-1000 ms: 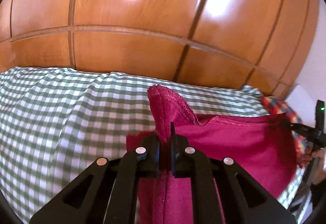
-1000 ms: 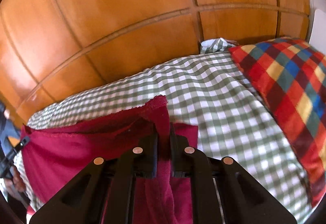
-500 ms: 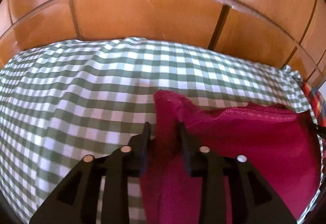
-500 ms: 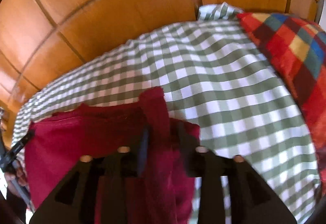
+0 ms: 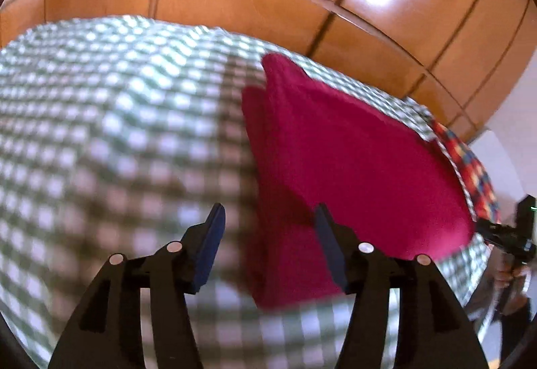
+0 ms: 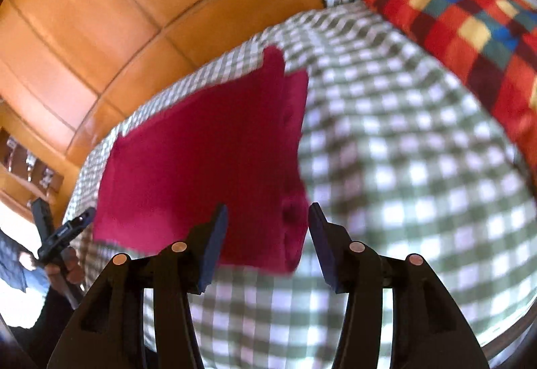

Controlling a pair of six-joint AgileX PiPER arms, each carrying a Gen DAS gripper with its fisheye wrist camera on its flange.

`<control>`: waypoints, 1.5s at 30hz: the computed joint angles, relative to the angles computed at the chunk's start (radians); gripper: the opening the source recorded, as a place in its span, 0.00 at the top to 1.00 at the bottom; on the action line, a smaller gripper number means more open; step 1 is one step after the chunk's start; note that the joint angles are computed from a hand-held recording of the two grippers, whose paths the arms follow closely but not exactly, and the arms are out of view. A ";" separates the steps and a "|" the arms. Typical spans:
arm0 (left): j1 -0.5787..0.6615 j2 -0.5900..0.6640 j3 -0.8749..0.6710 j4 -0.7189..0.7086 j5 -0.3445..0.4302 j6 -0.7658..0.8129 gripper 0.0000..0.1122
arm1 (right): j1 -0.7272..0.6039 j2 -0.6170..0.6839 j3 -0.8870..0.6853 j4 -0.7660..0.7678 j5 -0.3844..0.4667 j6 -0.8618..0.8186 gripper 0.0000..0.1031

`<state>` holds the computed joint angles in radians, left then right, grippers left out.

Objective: Fold small clothes

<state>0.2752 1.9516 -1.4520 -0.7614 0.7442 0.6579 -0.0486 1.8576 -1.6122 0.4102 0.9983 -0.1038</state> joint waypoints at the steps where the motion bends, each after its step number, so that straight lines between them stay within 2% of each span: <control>1: -0.003 -0.019 0.046 -0.022 -0.013 0.038 0.50 | 0.011 0.003 0.015 -0.018 -0.013 0.012 0.54; 2: -0.009 -0.032 0.071 -0.025 -0.029 0.048 0.52 | 0.026 0.009 0.030 -0.039 -0.027 0.028 0.59; 3: -0.016 -0.035 0.084 -0.020 -0.040 0.046 0.57 | 0.035 0.012 0.037 -0.054 -0.036 0.040 0.71; 5: -0.031 -0.030 0.084 -0.004 -0.042 0.036 0.68 | 0.058 0.012 0.029 -0.094 -0.043 0.068 0.80; 6: -0.038 -0.034 0.088 0.010 -0.059 0.033 0.82 | 0.073 0.006 0.014 -0.122 -0.038 0.082 0.89; 8: -0.039 -0.039 0.076 0.036 -0.047 0.023 0.92 | 0.081 -0.008 -0.003 -0.149 -0.029 0.084 0.91; 12: -0.014 -0.099 0.124 0.027 -0.019 0.116 0.94 | 0.072 -0.077 0.021 -0.152 0.001 0.033 0.92; 18: 0.048 -0.212 0.279 -0.001 0.049 0.213 0.94 | 0.074 -0.190 0.221 -0.178 0.008 0.031 0.92; 22: 0.077 -0.287 0.385 -0.013 0.070 0.241 0.94 | 0.065 -0.231 0.277 -0.168 0.006 0.031 0.92; 23: 0.076 -0.299 0.397 -0.002 0.064 0.230 0.93 | 0.067 -0.229 0.269 -0.170 0.014 0.031 0.92; 24: 0.074 -0.303 0.400 0.007 0.059 0.221 0.87 | 0.069 -0.228 0.261 -0.178 0.023 0.034 0.92; 25: 0.069 -0.309 0.398 0.024 0.042 0.199 0.83 | 0.075 -0.219 0.244 -0.191 0.029 0.045 0.88; 26: 0.063 -0.316 0.394 0.042 0.016 0.169 0.73 | 0.081 -0.212 0.215 -0.218 0.038 0.069 0.79; 27: 0.061 -0.313 0.380 0.047 0.006 0.155 0.70 | 0.087 -0.218 0.201 -0.246 0.034 0.095 0.52; 28: 0.064 -0.313 0.364 0.037 0.001 0.151 0.70 | 0.096 -0.225 0.188 -0.282 0.013 0.131 0.32; 32: 0.029 -0.287 0.294 0.052 -0.054 0.088 0.70 | 0.130 -0.193 0.100 -0.288 -0.065 0.172 0.31; 36: -0.040 -0.252 0.240 0.063 -0.111 0.045 0.70 | 0.221 -0.029 -0.089 -0.283 -0.080 0.173 0.31; 39: -0.104 -0.213 0.201 0.063 -0.129 0.013 0.70 | 0.268 0.132 -0.285 -0.312 -0.018 0.171 0.31; 41: -0.137 -0.183 0.179 0.108 -0.139 -0.025 0.69 | 0.286 0.256 -0.429 -0.428 0.034 0.204 0.31; 43: -0.170 -0.143 0.162 0.212 -0.164 -0.119 0.69 | 0.246 0.370 -0.559 -0.484 0.101 0.267 0.31; 44: -0.170 -0.124 0.162 0.209 -0.169 -0.109 0.68 | 0.210 0.404 -0.591 -0.460 0.113 0.279 0.31; 45: -0.164 -0.122 0.174 0.177 -0.181 -0.073 0.68 | 0.157 0.423 -0.584 -0.396 0.088 0.314 0.32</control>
<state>0.1117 1.8298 -1.2780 -0.5845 0.5633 0.5851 0.1087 2.2809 -2.1960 0.0144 1.0862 0.2102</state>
